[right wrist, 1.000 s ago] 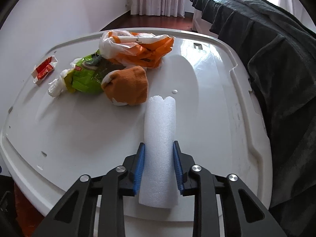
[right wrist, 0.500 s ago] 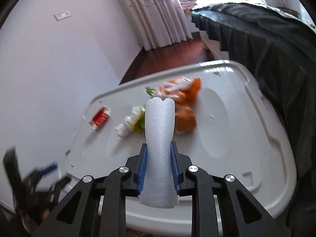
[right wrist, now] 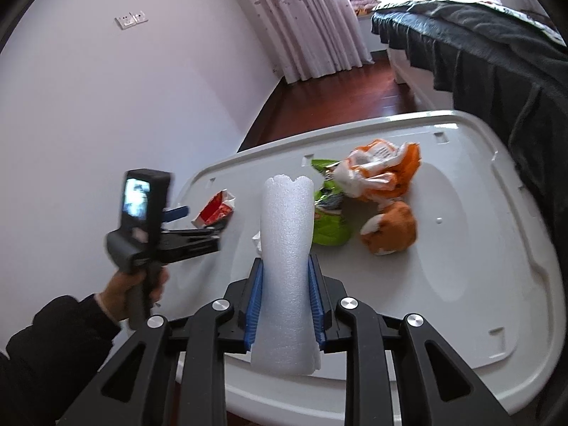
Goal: Collect trash
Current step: 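Grasp the red-white printed packet with the left tool, then drop the red packet into the bin with the left tool while the right tool drops the foam tube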
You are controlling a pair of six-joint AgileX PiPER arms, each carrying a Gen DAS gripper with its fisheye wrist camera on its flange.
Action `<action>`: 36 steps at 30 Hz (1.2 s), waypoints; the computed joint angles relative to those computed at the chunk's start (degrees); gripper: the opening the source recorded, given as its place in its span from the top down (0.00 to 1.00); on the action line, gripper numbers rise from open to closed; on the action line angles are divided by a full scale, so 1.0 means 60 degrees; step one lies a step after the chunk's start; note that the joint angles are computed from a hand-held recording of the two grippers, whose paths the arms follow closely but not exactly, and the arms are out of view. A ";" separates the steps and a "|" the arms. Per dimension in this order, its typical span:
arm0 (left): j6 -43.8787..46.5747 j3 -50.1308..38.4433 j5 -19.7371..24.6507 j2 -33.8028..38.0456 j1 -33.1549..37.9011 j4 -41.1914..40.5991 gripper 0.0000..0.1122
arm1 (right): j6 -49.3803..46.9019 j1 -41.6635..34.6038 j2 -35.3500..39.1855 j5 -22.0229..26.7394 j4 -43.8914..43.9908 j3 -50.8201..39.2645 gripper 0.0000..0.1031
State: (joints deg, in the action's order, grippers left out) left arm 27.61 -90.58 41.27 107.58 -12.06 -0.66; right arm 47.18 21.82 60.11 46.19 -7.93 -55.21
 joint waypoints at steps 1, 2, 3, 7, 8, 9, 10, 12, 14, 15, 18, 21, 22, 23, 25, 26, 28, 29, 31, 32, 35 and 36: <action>-0.0126 0.0042 -0.0195 0.0088 -0.0061 0.0193 0.23 | 0.0032 0.0036 0.0083 -0.0048 -0.0013 -0.0029 0.76; -0.0017 0.0142 -0.0547 0.0092 -0.0033 0.0005 0.24 | 0.0093 0.0113 0.0172 -0.0068 -0.0072 -0.0078 0.76; -0.0155 0.0144 -0.0692 0.0142 -0.0066 0.0106 0.28 | 0.0119 0.0154 0.0239 -0.0079 -0.0110 -0.0111 0.76; -0.0326 0.0022 -0.0676 0.0222 -0.0099 -0.0132 0.65 | 0.0081 0.0122 0.0381 -0.0160 0.0015 -0.0117 0.76; -0.0631 0.0208 -0.0910 0.0142 -0.0197 0.0207 0.68 | 0.0043 0.0082 0.0396 -0.0184 0.0085 -0.0104 0.76; -0.1106 0.0552 -0.1248 -0.0016 -0.0352 0.0790 0.71 | 0.0020 0.0032 0.0415 -0.0212 0.0110 -0.0092 0.76; -0.1550 0.0841 -0.1470 -0.0171 -0.0482 0.1299 0.72 | 0.0132 0.0088 0.0399 -0.0171 0.0020 -0.0100 0.76; -0.1904 0.0984 -0.1322 -0.0371 -0.0554 0.1492 0.76 | 0.0222 0.0075 0.0362 -0.0114 -0.0119 -0.0105 0.76; -0.1924 0.0934 -0.0866 -0.0551 -0.0495 0.1249 0.76 | 0.0358 0.0066 0.0272 -0.0056 -0.0309 -0.0102 0.76; -0.2147 0.1054 -0.0732 -0.0773 -0.0513 0.1357 0.76 | 0.0416 0.0058 0.0208 -0.0048 -0.0345 -0.0088 0.76; -0.2615 0.1475 -0.0332 -0.1597 -0.0585 0.1480 0.76 | 0.0349 -0.0121 0.0014 -0.0103 -0.0169 -0.0029 0.76; -0.2721 0.1914 0.0224 -0.2621 -0.0589 0.1070 0.76 | 0.0393 -0.0091 -0.0080 -0.0110 -0.0209 -0.0042 0.76; -0.2758 0.2124 0.0370 -0.3006 -0.0584 0.0961 0.76 | 0.0475 -0.0020 -0.0100 -0.0083 -0.0313 -0.0066 0.76; -0.2811 0.2321 0.0538 -0.3389 -0.0595 0.0846 0.76 | 0.0572 0.0057 -0.0104 -0.0040 -0.0432 -0.0104 0.76; -0.2949 0.2586 0.0924 -0.4040 -0.0593 0.0683 0.76 | 0.0665 0.0142 -0.0174 -0.0051 -0.0501 -0.0081 0.75; -0.3088 0.2584 0.1079 -0.4178 -0.0650 0.0679 0.76 | 0.0705 0.0184 -0.0225 -0.0039 -0.0524 -0.0046 0.75; -0.3206 0.2754 0.1492 -0.4741 -0.0654 0.0488 0.76 | 0.0915 0.0322 -0.0352 0.0004 -0.0665 0.0042 0.75; -0.3212 0.2888 0.1637 -0.5032 -0.0666 0.0416 0.76 | 0.1056 0.0440 -0.0460 0.0050 -0.0752 0.0118 0.75; -0.3315 0.3423 0.1954 -0.5925 -0.0780 0.0382 0.76 | 0.1405 0.0753 -0.0653 0.0168 -0.0992 0.0235 0.74; -0.3398 0.3570 0.2089 -0.6177 -0.0881 0.0396 0.76 | 0.1565 0.1008 -0.0756 0.0267 -0.1116 0.0277 0.74; -0.3297 0.4329 0.2620 -0.7288 -0.0849 0.0106 0.76 | 0.3290 0.2731 -0.1070 0.0935 -0.2610 0.0477 0.74; -0.3252 0.4682 0.2793 -0.7705 -0.0790 0.0014 0.76 | 0.3946 0.3351 -0.1156 0.1204 -0.3055 0.0594 0.74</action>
State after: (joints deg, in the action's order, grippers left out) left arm 8.10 -62.49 58.03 61.35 -16.80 -0.58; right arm 70.86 41.93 53.17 53.42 -26.26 -51.65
